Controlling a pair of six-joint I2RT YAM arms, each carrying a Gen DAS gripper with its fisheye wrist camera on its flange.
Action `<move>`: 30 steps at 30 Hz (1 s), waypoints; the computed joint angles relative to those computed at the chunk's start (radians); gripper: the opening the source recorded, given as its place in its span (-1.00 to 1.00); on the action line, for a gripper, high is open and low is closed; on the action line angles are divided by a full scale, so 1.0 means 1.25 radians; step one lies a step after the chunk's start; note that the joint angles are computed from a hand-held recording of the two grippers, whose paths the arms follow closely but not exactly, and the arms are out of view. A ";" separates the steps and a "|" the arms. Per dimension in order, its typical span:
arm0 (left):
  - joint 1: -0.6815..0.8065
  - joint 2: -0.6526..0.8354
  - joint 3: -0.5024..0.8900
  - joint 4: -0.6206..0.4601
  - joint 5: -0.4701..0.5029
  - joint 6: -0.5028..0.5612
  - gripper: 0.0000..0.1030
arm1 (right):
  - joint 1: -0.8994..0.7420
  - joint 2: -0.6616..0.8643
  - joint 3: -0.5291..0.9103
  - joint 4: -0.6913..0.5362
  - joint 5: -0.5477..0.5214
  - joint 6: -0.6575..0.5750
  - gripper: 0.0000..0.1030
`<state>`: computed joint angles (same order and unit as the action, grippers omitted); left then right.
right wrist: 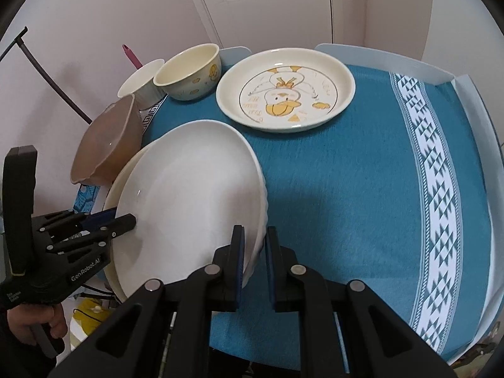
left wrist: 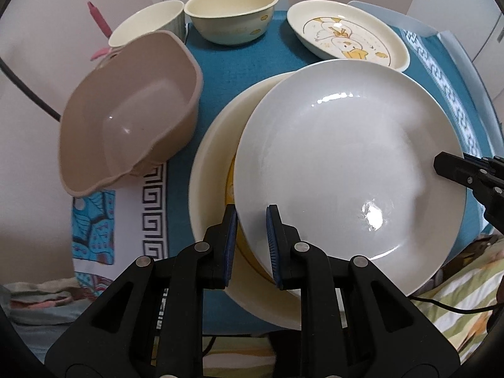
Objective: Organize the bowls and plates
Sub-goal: 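Lower the white plate onto the yellow plate and open both grippers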
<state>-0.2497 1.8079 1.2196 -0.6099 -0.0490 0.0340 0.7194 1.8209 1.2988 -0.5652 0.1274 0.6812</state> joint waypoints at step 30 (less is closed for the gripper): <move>-0.054 -0.052 -0.045 0.031 -0.107 0.042 -0.68 | 0.062 0.126 0.192 -0.205 0.119 -0.085 -0.75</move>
<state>-0.3171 1.7423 1.1634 -0.5710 -0.1828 0.0871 0.7971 1.9788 1.5385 -0.8211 0.2765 0.5748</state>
